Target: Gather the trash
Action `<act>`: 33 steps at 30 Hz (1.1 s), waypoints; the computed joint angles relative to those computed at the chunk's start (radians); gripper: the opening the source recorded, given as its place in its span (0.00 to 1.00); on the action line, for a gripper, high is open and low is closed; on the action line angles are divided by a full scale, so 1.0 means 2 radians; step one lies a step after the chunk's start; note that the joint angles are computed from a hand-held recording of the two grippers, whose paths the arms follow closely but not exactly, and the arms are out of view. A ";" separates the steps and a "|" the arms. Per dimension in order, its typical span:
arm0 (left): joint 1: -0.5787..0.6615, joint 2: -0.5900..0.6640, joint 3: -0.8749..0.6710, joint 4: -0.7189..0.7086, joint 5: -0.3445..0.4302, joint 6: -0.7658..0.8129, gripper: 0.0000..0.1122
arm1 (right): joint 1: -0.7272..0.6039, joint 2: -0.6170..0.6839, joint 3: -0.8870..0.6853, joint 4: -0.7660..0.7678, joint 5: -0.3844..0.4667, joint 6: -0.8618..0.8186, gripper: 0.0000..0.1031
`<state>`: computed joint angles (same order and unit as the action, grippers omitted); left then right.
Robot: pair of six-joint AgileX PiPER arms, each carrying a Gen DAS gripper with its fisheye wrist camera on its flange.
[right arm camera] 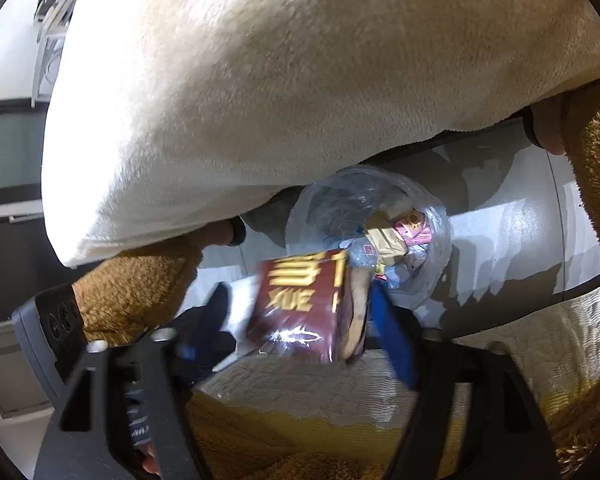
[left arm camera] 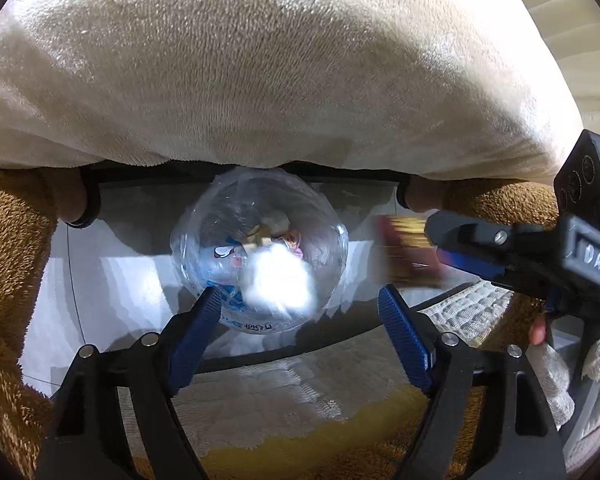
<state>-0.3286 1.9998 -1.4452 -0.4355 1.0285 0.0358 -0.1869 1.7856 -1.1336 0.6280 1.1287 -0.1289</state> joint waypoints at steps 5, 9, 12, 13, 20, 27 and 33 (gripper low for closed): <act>0.003 -0.002 0.001 0.002 -0.005 -0.004 0.71 | 0.000 -0.002 0.001 0.001 -0.002 -0.002 0.77; 0.002 -0.010 0.005 0.011 -0.015 -0.006 0.71 | -0.002 -0.008 0.001 0.005 -0.002 -0.005 0.77; 0.004 -0.023 0.014 0.008 -0.024 0.002 0.71 | 0.000 -0.016 0.002 0.006 -0.002 -0.012 0.77; 0.004 -0.026 0.017 0.007 -0.028 0.005 0.71 | 0.000 -0.020 0.004 0.005 -0.003 -0.016 0.77; 0.009 -0.058 0.043 -0.005 -0.050 0.036 0.71 | -0.008 -0.055 0.018 -0.002 -0.011 -0.045 0.77; 0.012 -0.116 0.096 -0.029 -0.101 0.076 0.71 | -0.014 -0.114 0.044 -0.002 -0.030 -0.097 0.77; 0.014 -0.187 0.150 -0.057 -0.154 0.121 0.71 | -0.048 -0.188 0.067 0.033 -0.036 -0.169 0.77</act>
